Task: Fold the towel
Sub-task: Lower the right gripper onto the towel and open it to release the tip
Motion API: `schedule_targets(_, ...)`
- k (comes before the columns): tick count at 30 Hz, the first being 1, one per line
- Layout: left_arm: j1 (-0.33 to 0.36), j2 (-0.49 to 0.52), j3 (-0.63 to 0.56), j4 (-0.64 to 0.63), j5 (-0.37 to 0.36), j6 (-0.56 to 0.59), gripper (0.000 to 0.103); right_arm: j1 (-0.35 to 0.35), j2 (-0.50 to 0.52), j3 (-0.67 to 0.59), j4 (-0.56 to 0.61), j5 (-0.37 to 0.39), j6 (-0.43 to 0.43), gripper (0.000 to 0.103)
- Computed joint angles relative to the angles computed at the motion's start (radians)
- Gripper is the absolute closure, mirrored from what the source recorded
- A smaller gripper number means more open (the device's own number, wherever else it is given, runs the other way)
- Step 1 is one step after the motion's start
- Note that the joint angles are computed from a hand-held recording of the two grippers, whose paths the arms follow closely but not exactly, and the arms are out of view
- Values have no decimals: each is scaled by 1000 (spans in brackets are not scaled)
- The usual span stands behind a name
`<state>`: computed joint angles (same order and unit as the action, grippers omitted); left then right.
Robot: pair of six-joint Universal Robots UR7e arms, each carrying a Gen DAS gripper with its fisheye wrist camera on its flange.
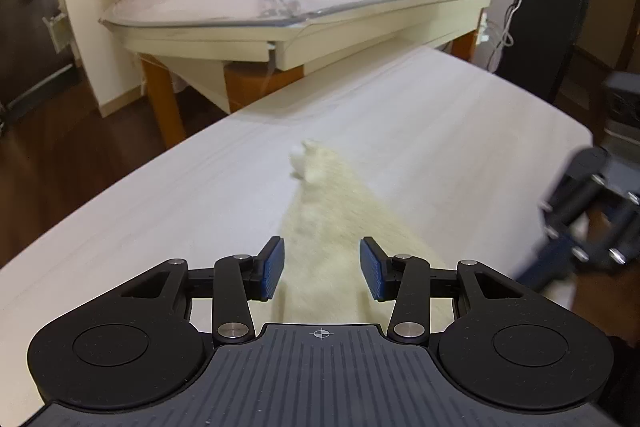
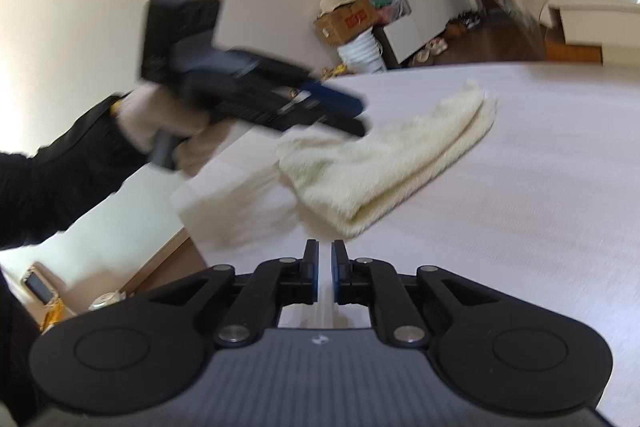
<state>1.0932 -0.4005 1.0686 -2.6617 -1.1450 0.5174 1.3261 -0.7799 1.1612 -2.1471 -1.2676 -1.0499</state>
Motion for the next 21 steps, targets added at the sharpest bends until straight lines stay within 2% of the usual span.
schedule_targets(2, -9, -29, 80, -37, -6, -15, 57, 5, 17, -24, -21, 4, 2, 92)
schedule_targets(5, -11, -32, 117, -58, 1, -43, 57, 12, 51, -78, -41, 7, -2, 88)
schedule_targets(8, -8, -18, 138, -99, 34, -74, 57, 27, 95, -148, -43, -11, -21, 87)
schedule_targets(10, -6, -18, 142, -120, 30, -104, 57, 47, 137, -219, -34, -43, -54, 87)
schedule_targets(12, -8, -17, 146, -133, 36, -135, 57, 62, 178, -289, -10, -66, -77, 79)
schedule_targets(18, -20, -12, 180, -212, 73, -216, 56, 103, 345, -560, 81, -133, -149, 79)
schedule_targets(21, -22, -12, 188, -229, 80, -233, 56, 119, 397, -626, 80, -205, -203, 79)
